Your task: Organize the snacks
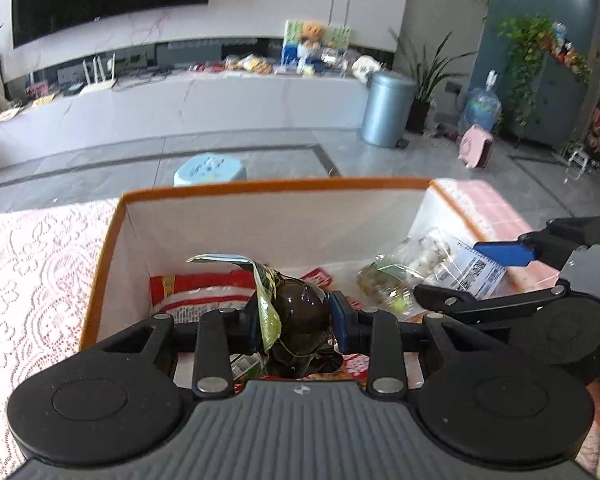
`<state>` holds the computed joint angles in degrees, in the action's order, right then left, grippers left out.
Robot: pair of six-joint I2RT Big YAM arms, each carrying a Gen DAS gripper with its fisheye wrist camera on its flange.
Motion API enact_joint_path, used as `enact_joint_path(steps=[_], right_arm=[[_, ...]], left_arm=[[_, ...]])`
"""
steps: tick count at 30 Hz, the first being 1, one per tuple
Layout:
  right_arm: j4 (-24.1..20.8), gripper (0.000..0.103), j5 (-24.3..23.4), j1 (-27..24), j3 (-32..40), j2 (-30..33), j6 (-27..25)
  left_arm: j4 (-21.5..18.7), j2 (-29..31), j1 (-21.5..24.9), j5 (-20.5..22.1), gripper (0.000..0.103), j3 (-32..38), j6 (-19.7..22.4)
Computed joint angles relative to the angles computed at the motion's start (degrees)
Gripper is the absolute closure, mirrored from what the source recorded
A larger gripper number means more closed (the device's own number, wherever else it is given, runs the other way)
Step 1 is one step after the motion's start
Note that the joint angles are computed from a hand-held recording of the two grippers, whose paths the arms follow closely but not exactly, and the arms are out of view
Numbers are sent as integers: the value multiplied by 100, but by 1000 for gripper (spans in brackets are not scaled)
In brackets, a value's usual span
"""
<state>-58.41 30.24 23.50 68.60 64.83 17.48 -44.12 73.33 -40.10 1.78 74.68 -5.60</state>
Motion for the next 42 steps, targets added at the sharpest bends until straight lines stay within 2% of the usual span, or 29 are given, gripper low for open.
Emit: enact_joint_path(steps=[6,10,14,18,21,25,27,29,36,42], right_arm=[[-34,46,-149,-143,150,421,-293],[-241,47,-234,-173,279,672,-246],[-461,46,-362,-182,432,808,-283],[-622,45,-259,-127,504,882,-308],[-730,44,-312,-143,554,901,-248],[-860,34,-383,-117,623,903,-264],[-920,24,-306,-41,661,885,-357],[-968,22,-219,35,697,851,-461],[-1303,18,51,267,892,689,-493],[-1620,17,288,453,1066,472,-110]], left_arm=[[-530,342,48,-171,65,309,-36],[-877,502,68,-258,65,474,-8],[-1054,558,83,-324,65,559,21],[-1236,585,29,-485,64,631,44],[-1365,640,22,-505,58,751,63],[-1297,561,31,-480,40,742,107],[-1256,495,22,-518,36,722,77],[-1222,429,9,-558,32,702,38],[-1171,128,-43,-602,25,666,-21],[-1022,-226,-170,-838,24,632,-58]])
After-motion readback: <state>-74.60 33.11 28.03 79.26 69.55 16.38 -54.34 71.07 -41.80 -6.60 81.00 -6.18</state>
